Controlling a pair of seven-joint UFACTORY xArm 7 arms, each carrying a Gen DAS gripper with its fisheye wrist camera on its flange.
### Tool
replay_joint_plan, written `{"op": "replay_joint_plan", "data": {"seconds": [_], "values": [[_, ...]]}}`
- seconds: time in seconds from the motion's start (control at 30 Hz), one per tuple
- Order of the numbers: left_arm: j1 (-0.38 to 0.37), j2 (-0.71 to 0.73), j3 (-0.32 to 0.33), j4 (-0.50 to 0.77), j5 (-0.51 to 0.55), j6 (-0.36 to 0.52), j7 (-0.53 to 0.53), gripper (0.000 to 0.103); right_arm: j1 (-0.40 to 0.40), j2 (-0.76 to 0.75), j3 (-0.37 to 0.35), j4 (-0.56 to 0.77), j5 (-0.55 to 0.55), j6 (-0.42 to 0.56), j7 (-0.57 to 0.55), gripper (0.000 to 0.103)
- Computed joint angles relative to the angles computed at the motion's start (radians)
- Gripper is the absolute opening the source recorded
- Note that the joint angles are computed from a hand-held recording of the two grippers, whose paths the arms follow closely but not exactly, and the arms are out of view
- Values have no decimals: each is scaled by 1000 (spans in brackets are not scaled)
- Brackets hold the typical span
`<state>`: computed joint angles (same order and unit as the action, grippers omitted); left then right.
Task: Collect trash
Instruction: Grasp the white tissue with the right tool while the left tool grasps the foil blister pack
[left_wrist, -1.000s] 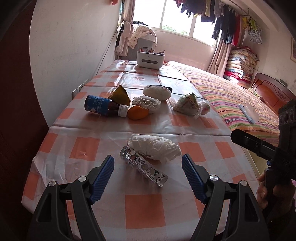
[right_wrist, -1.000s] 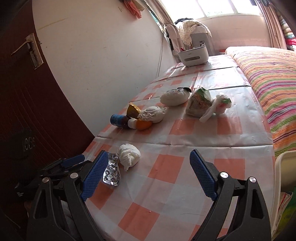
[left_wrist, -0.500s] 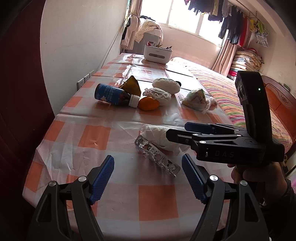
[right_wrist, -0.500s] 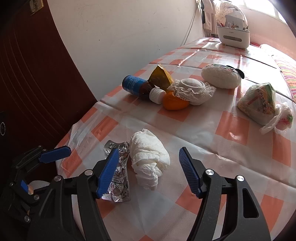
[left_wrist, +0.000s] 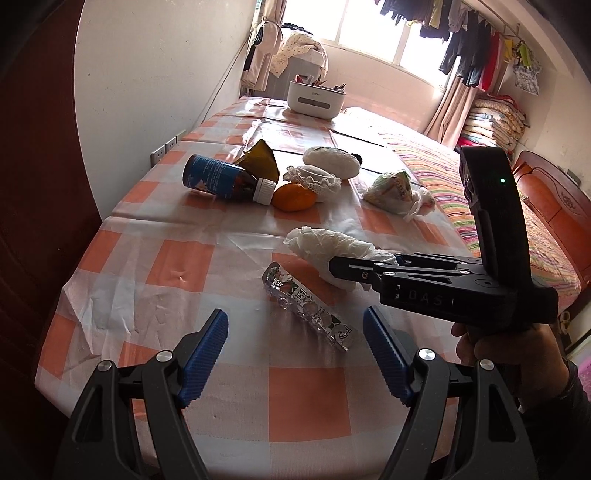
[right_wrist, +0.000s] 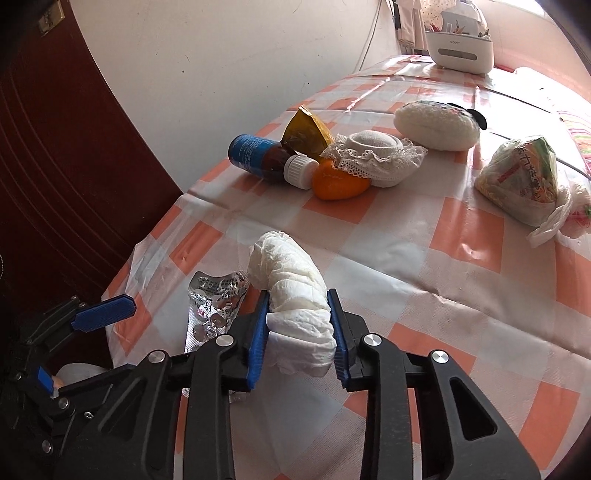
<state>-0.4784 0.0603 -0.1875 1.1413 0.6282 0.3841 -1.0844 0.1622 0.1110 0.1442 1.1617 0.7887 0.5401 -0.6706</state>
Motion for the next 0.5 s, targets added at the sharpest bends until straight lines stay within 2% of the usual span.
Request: {"op": "replay_joint_plan", "data": {"seconds": [0.17, 0.33, 0.5], "values": [[-4, 27, -1, 19, -68, -17, 41, 73, -15, -53, -14, -45, 93, -9, -41, 29], [-4, 56, 6, 24, -190, -79, 64, 73, -12, -112, -43, -97, 188, -10, -92, 29], [-34, 90, 36, 70, -181, -46, -17, 73, -8, -167, -78, -141, 265, 2, -138, 29]]}}
